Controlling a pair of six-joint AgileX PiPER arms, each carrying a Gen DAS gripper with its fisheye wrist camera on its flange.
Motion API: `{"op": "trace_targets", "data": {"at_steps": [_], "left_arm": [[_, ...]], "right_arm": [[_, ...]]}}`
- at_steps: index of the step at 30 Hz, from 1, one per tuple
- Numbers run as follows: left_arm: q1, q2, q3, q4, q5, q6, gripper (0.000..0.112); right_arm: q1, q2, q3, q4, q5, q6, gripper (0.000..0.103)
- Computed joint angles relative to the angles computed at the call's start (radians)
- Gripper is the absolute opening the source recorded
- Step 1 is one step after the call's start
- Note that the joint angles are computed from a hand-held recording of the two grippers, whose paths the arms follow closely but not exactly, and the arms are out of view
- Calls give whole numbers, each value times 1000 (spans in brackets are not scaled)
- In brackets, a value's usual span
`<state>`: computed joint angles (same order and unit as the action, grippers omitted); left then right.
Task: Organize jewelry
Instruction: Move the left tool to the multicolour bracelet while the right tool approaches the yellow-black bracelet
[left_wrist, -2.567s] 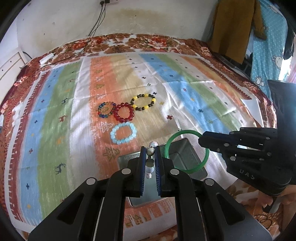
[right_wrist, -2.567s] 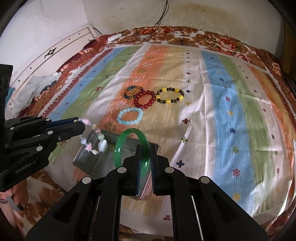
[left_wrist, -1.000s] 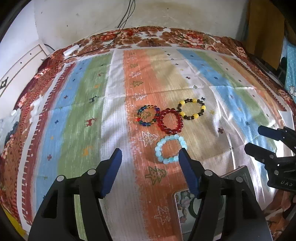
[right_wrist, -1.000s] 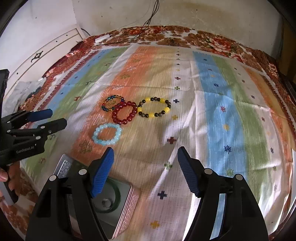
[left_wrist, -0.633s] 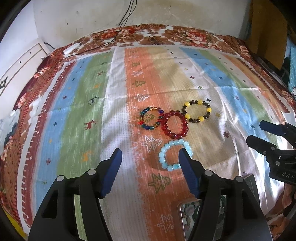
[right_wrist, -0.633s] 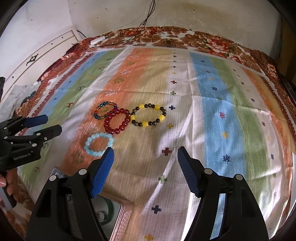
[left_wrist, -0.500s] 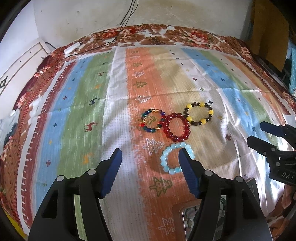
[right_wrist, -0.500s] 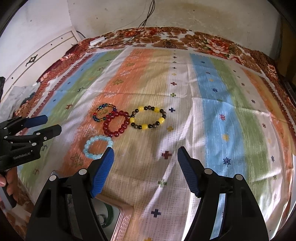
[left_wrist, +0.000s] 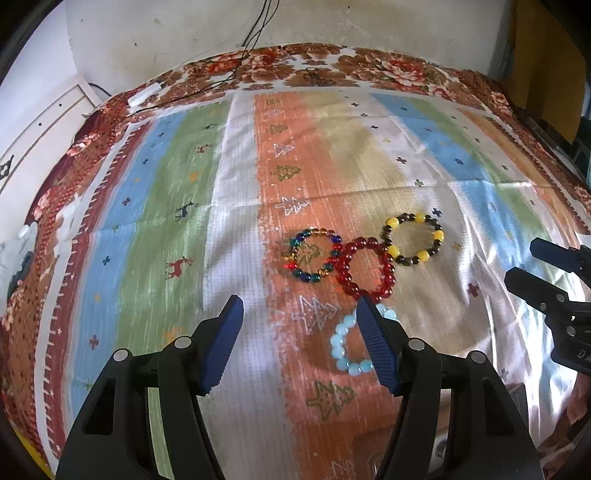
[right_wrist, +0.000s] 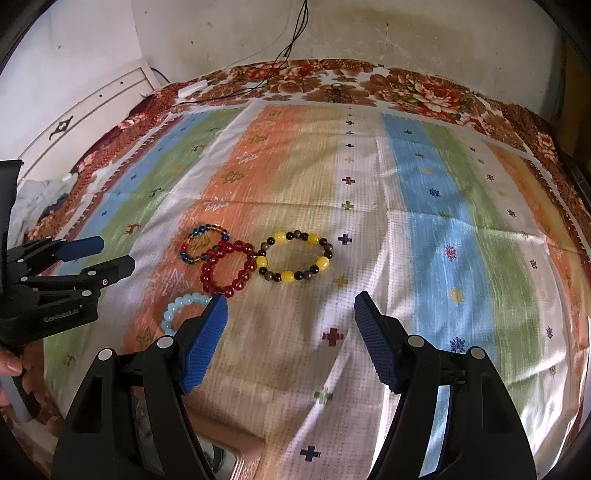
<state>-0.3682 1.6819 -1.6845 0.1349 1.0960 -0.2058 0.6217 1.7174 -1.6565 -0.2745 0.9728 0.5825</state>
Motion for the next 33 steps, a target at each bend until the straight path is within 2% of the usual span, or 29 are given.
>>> {"op": "trace_targets", "data": {"at_steps": [6,11,33], "left_arm": [[19,39,-42,2,-4,-18,64],[47,89,-89,-56,19,10,64],[58,282,-256,-30,59,33,64]], "right_arm": [[-27,41,-37,21,11,-15,71],[-47,74,-77,50,27,-40,71],[-114,268,-265,102,87,-114,71]]}}
